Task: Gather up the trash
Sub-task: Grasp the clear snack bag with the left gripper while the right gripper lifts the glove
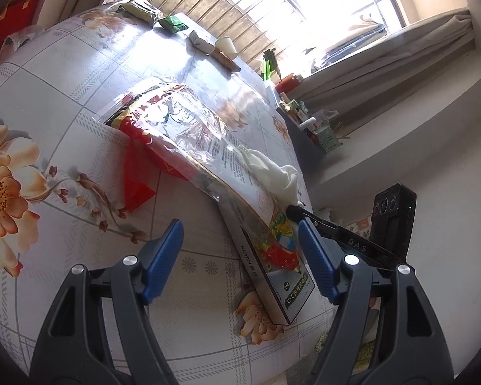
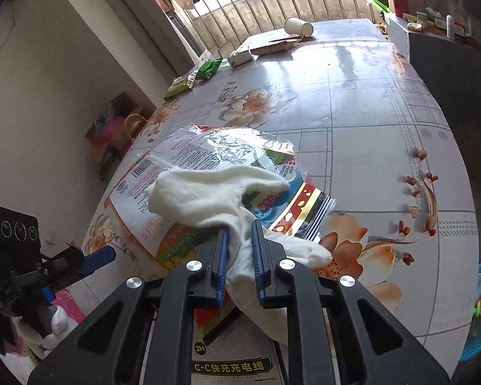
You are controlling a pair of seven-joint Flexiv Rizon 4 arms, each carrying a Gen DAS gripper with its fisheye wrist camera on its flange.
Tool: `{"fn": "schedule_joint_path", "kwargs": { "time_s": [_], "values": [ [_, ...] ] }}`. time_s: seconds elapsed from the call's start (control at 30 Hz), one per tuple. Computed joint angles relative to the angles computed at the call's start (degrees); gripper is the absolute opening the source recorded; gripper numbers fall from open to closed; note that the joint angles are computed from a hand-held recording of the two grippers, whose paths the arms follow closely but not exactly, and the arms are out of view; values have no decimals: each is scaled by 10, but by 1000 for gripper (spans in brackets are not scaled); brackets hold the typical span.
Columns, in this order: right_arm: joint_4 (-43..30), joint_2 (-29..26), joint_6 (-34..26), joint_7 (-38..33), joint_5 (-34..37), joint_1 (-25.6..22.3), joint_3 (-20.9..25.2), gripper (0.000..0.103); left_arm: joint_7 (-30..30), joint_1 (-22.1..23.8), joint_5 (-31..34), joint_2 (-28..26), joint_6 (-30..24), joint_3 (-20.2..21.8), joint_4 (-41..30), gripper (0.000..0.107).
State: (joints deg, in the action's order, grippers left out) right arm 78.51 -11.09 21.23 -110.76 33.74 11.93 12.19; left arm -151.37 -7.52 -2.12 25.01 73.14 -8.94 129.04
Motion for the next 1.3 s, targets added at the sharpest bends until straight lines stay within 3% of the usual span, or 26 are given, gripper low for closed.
{"fn": "schedule_joint_path", "kwargs": {
  "time_s": [0.2,0.4,0.47,0.57,0.9,1.13,1.3],
  "values": [
    [0,-1,-1,2,22,-7,-1,13,-8,-13,-30,-52,55,12,-7,64],
    [-2,-4,-3,1,44,-16,-2,11,-13,-10,-29,-81,87,4,-19,31],
    [-2,-4,-3,2,51,-20,-3,11,-19,-6,-22,-81,92,3,-19,16],
    [-5,-2,-2,3,67,-27,-4,11,-25,4,-7,-82,98,-4,-25,10],
    [-7,24,21,1,131,-59,-18,10,-19,47,77,-81,91,-45,-95,2],
    [2,63,26,-14,207,-96,-46,10,6,60,142,-73,25,-79,-177,2],
    [20,94,13,-21,259,-130,-84,10,30,44,179,-95,-22,-99,-247,2]
  ]
}}
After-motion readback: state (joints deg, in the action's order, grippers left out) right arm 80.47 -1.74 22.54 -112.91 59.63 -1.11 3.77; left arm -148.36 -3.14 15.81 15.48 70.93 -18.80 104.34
